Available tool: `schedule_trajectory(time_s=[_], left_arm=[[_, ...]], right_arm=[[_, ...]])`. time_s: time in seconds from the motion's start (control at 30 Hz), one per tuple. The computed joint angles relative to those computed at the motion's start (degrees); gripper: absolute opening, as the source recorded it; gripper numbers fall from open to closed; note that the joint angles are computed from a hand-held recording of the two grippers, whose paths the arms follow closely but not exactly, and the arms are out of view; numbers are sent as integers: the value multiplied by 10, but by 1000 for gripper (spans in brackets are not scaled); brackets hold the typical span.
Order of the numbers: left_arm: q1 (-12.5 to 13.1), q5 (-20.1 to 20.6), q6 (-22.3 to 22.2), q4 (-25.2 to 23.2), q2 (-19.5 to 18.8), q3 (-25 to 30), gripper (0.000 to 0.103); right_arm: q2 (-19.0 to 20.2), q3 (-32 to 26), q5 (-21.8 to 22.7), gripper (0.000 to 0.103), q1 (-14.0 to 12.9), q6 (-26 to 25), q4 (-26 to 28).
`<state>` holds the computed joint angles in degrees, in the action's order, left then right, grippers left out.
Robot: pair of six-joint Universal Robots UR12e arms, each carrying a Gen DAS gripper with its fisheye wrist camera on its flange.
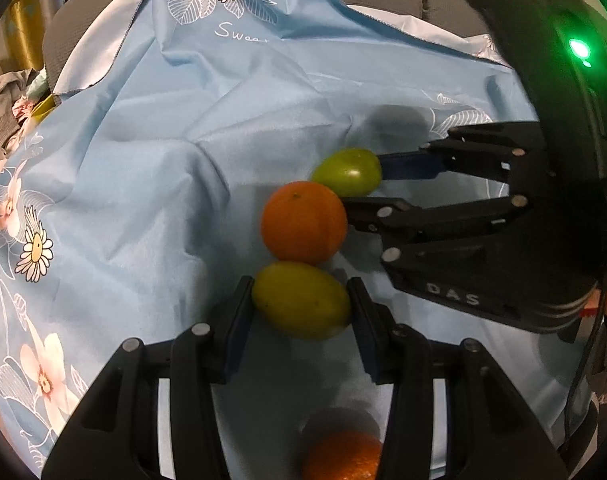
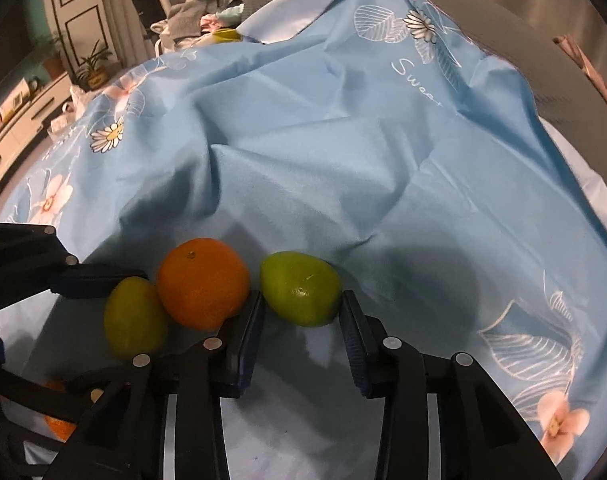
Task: Organize fruits
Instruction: 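Grasp a yellow lemon with the left tool while the right tool grasps a green fruit, then carry the lemon and green fruit over the green bowl and open both tools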
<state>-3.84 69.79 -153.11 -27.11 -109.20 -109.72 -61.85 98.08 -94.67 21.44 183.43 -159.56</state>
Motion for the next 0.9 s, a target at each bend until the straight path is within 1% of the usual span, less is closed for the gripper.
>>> schedule_trajectory(time_s=[0.07, 0.13, 0.23, 0.4, 0.67, 0.8, 0.9], left_arm=[[0, -2, -1, 2, -1, 0, 46], [1, -5, -4, 3, -1, -1, 46], [4, -20, -2, 6, 2, -4, 46], [6, -48, 16, 21, 15, -20, 46], [7, -79, 32, 19, 49, -50, 46], [2, -92, 44, 18, 69, -64, 46], [-7, -94, 54, 15, 80, -68, 46]], right_arm=[[-6, 9, 5, 39, -2, 12, -13], [-15, 20, 1, 39, -1, 22, -26], [-32, 42, -11, 39, 2, 42, -53], [-67, 93, -31, 39, 9, 80, -104], [-108, 175, -44, 39, 19, 138, -199], [-123, 199, -62, 39, 25, 161, -220], [-138, 217, -78, 39, 28, 174, -239]])
